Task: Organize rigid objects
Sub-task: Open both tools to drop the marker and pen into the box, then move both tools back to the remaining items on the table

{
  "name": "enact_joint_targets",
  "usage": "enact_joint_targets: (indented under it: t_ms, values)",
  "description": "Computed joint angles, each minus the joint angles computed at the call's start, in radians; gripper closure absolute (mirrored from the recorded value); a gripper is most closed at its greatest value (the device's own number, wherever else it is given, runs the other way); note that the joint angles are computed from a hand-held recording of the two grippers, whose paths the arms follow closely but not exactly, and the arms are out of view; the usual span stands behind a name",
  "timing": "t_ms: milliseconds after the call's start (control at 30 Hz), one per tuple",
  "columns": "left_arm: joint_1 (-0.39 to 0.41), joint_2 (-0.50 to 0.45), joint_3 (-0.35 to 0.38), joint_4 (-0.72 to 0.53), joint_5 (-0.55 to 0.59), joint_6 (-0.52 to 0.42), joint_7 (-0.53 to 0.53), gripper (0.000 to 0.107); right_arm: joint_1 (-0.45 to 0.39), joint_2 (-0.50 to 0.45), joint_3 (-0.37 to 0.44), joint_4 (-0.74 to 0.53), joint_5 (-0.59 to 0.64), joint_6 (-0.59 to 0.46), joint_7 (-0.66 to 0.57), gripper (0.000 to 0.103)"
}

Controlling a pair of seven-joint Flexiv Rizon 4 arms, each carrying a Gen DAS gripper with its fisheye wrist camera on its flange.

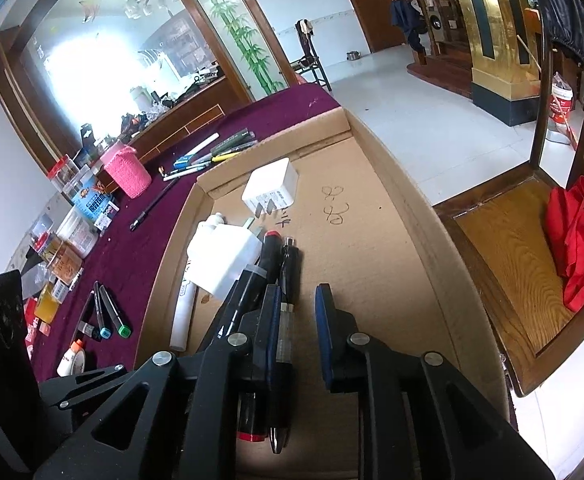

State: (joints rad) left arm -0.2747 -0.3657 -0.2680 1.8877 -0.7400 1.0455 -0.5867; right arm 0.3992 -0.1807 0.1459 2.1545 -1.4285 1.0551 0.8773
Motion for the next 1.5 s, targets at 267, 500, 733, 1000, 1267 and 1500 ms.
enact_joint_targets:
  t_ms: [267,500,733,1000,1267,1500]
  values:
    - [0.01,0.044,0.004,0.027,-0.045,-0.02,0.035,0.093,-0.004,0.015,0.003,0.005,-0.048,-0.019,0.042,0.087]
    - [0.016,0.106,0.032,0.066,-0.127,-0.055,0.111,0.092,-0.008,0.023,0.007,0.002,-0.093,-0.036,0.068,0.078]
    - [0.034,0.165,0.076,0.106,-0.268,-0.066,0.226,0.061,-0.004,0.013,0.015,-0.018,-0.103,-0.03,0.065,0.078]
    - [0.109,0.18,0.158,0.11,-0.341,-0.109,0.296,0.061,0.059,-0.078,0.015,-0.155,-0.115,0.055,-0.037,0.057]
    - [0.202,0.112,0.166,0.086,-0.492,0.028,0.424,0.06,0.175,-0.295,0.0,-0.418,0.128,0.169,-0.471,0.046]
    - [0.262,0.037,0.149,0.044,-0.604,-0.011,0.462,0.06,0.241,-0.527,0.106,-0.738,0.516,-0.022,-1.054,0.046]
